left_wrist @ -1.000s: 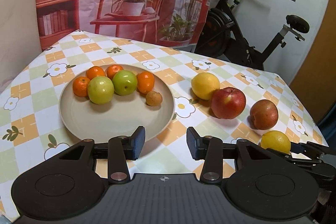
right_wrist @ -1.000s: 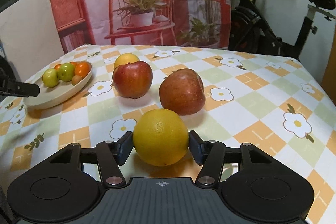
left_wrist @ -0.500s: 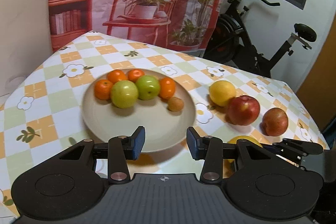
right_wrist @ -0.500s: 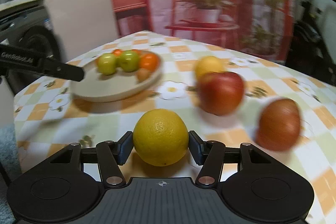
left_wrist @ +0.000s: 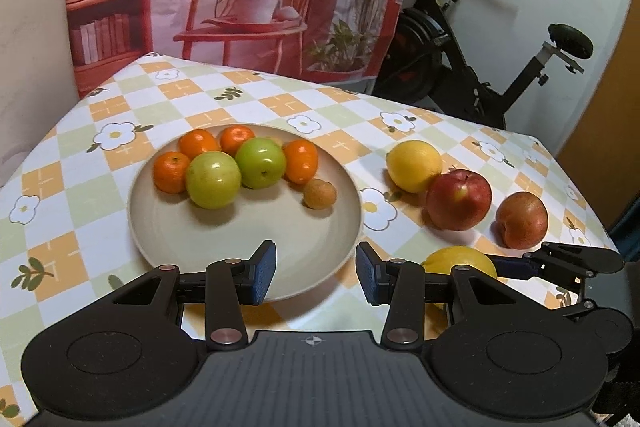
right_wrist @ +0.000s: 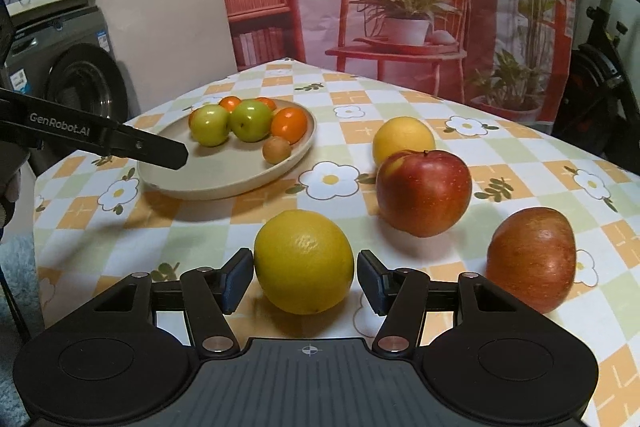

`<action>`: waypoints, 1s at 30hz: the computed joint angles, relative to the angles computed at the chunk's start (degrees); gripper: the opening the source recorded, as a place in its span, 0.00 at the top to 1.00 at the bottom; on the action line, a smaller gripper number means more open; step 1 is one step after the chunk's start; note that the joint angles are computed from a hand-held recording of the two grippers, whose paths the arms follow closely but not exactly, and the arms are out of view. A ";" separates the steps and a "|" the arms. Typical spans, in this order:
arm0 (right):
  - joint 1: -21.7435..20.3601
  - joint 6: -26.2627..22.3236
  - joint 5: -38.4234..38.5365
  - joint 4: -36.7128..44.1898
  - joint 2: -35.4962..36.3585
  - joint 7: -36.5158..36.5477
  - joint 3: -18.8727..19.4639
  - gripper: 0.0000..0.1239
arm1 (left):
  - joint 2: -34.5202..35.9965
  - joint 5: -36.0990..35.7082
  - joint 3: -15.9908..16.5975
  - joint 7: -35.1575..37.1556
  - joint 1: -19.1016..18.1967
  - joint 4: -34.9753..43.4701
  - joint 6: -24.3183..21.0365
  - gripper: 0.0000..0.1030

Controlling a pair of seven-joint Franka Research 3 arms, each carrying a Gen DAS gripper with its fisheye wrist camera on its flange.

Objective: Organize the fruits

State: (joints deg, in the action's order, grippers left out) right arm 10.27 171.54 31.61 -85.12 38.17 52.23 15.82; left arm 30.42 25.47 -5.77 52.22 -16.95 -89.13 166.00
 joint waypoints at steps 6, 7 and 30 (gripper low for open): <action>0.59 -0.14 -0.75 -1.96 -1.42 0.94 -1.02 0.57 | 0.60 -1.67 -1.54 1.96 0.83 0.62 -0.79 0.55; 0.66 -0.17 -0.83 -2.17 -1.52 1.08 -1.11 0.57 | 0.64 -2.00 -1.77 2.37 0.98 0.69 -0.86 0.55; 4.34 -0.91 -9.36 -5.56 -3.78 8.35 -7.03 0.60 | 8.63 -21.00 -16.63 25.32 8.94 9.20 -3.75 0.55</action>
State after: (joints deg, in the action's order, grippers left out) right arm 14.61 170.63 22.25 -90.68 34.39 60.58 8.79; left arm 39.05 4.47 -22.41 77.54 -8.01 -79.93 162.25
